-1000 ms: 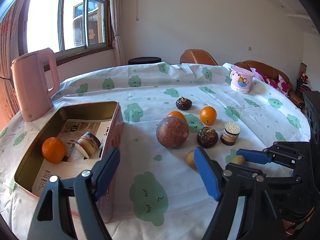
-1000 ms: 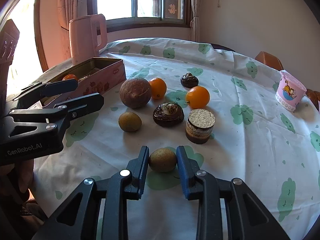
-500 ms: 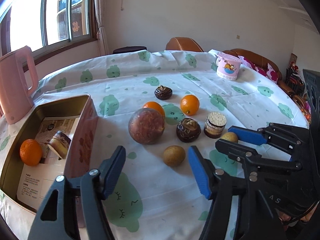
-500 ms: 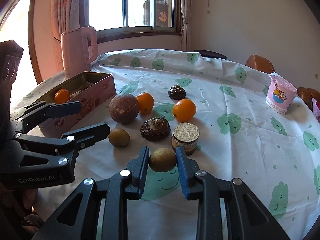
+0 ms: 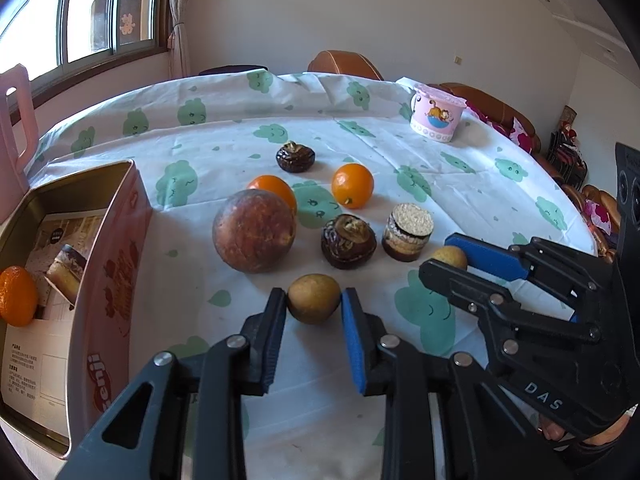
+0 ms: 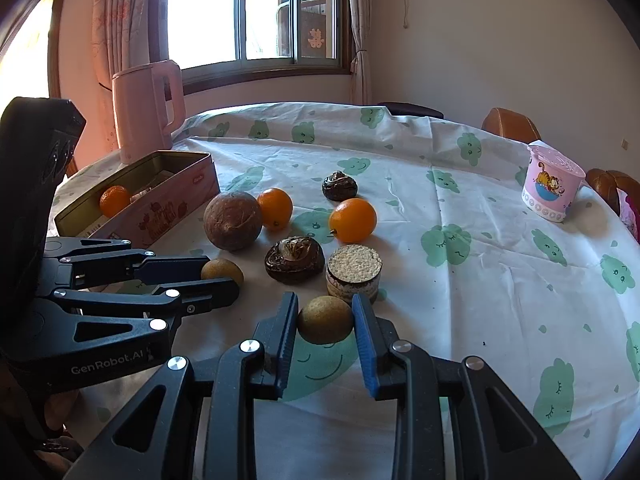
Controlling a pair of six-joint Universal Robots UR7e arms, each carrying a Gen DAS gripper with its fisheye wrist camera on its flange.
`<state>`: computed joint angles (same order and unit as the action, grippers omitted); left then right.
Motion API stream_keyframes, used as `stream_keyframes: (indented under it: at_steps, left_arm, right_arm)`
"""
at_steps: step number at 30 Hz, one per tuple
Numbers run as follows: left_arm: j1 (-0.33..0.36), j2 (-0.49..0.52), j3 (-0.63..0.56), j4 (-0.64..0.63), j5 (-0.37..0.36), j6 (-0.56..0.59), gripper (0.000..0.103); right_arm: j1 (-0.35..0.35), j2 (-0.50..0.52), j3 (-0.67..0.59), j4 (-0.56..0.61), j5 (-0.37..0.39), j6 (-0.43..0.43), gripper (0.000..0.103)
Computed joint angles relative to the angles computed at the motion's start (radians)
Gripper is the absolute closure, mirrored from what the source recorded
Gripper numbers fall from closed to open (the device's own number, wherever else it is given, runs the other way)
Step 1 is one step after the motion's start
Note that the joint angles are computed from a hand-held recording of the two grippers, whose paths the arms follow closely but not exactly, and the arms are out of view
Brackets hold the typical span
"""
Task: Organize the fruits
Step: 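Grasp a brown kiwi with the left gripper while the right gripper grasps another kiwi, then lift the kiwi with the left gripper while the right gripper lifts its kiwi toward the tin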
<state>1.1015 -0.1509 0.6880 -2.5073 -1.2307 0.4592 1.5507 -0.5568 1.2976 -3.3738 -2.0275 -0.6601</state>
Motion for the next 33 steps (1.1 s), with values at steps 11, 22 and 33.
stream_keyframes:
  at_steps: [11, 22, 33]
  left_arm:
    - [-0.003, -0.050, 0.135, -0.231, -0.025, 0.060, 0.073]
    - [-0.006, -0.066, 0.193, -0.360, -0.027, 0.083, 0.073]
    - [-0.007, -0.077, 0.232, -0.444, -0.040, 0.103, 0.073]
  right_arm:
    - [-0.005, -0.007, 0.044, -0.111, 0.067, -0.047, 0.073]
    - [-0.011, -0.007, 0.071, -0.203, 0.112, -0.068, 0.073]
    - [-0.014, -0.008, 0.091, -0.258, 0.142, -0.078, 0.073]
